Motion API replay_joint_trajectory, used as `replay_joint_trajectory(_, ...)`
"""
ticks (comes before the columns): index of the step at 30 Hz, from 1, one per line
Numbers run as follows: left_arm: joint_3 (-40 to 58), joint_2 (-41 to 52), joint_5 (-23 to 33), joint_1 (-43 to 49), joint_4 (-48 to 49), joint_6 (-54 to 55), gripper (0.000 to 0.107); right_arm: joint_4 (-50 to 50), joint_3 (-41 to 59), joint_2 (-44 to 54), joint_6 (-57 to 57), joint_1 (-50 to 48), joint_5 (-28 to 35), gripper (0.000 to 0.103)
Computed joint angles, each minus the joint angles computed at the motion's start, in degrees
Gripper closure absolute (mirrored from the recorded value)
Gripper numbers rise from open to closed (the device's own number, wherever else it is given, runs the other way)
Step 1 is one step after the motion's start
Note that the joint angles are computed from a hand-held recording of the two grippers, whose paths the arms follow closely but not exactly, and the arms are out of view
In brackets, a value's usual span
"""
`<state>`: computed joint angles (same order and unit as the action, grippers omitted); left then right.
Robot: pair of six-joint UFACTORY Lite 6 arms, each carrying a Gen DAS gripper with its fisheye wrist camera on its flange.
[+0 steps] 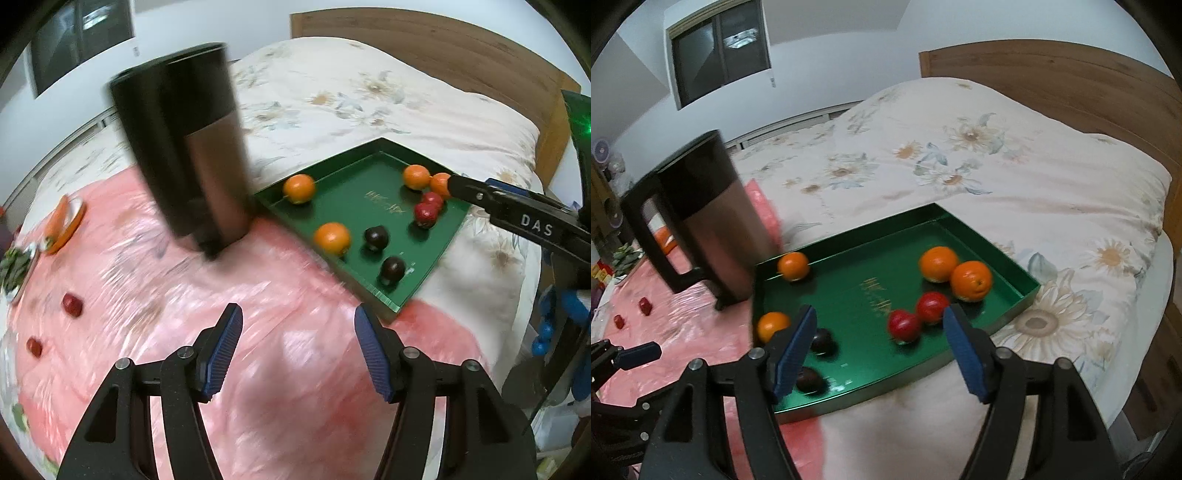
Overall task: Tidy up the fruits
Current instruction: 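Move both grippers away from the tray toward the two red apples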
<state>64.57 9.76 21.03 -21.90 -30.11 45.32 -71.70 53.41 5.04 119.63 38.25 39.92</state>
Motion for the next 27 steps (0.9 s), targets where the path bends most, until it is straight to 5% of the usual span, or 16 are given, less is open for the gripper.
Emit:
replay_joint_trajectory(14,-12.76,-13.16,3.39,20.54,-15.90,23.81,0.050,8.41,19.91,13.29,-6.37,13.26,7.04,0.000)
replay_joint_trajectory(27,-9.71,-8.40,10.59,37.83,-24.25,37.27,0.050,16.08,49.60,33.13,-20.09,18.45,11.87,0.000)
